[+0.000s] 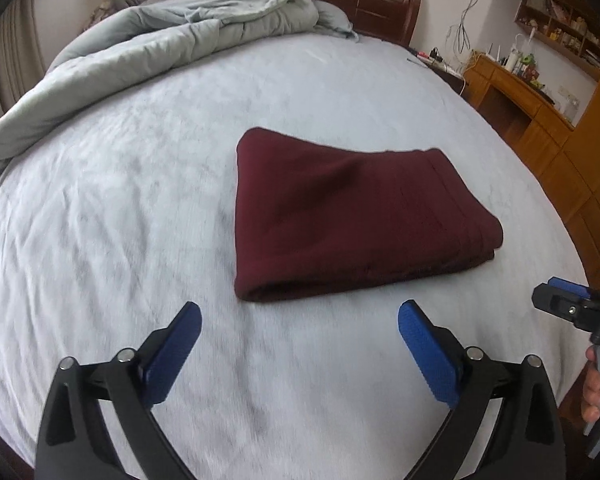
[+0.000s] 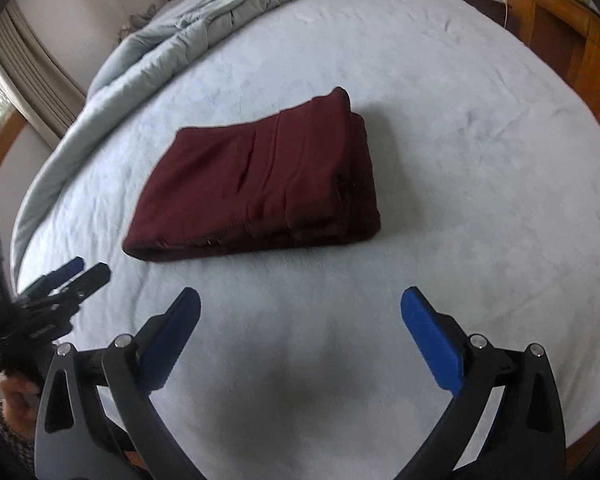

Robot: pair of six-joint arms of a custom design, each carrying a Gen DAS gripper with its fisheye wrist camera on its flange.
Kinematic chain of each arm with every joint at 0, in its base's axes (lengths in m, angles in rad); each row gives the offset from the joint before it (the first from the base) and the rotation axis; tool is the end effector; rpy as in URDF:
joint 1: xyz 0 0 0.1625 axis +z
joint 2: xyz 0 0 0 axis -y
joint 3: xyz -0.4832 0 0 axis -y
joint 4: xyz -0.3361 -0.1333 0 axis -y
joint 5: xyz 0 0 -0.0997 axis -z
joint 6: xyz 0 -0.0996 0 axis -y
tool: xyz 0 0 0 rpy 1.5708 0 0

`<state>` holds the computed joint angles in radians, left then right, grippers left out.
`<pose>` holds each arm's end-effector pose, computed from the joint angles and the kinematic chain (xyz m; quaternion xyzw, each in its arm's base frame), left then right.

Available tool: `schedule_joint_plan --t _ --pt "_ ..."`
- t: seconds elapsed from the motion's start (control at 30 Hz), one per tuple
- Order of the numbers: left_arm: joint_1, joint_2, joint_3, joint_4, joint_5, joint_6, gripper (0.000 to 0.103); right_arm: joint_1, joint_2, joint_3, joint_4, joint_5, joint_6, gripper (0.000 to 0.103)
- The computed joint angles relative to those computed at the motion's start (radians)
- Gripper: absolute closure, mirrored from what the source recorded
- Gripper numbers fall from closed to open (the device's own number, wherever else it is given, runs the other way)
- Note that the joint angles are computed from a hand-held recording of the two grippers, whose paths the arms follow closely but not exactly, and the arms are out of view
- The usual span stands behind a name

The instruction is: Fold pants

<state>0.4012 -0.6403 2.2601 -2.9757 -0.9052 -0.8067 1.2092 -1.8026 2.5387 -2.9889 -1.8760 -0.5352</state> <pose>-0.3398 -0.3557 0.0177 0.2040 0.9179 -0.2154 0.2634 -0.0007 -0.2941 0.3962 0.0301 -0.9324 0.2358 0.2724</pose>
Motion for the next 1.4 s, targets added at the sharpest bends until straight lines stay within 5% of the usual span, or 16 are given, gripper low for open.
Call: schedule_joint_plan --t 0.27,0.73,1.4 --pt "-0.035 -0.039 0.0 0.102 -0.007 -0.051 0.004 0.085 0.028 0.018 -0.038 -0.137 0.063 0.003" --pt "-0.089 -0.08 -0.007 0.182 0.001 -0.094 0.004 0.189 0.004 0.013 0.038 -0.214 0.148 0.003" --pt "-0.071 -0.078 -0.003 0.21 0.028 -0.114 0.004 0.208 0.048 0.017 0.029 -0.245 0.161 0.003"
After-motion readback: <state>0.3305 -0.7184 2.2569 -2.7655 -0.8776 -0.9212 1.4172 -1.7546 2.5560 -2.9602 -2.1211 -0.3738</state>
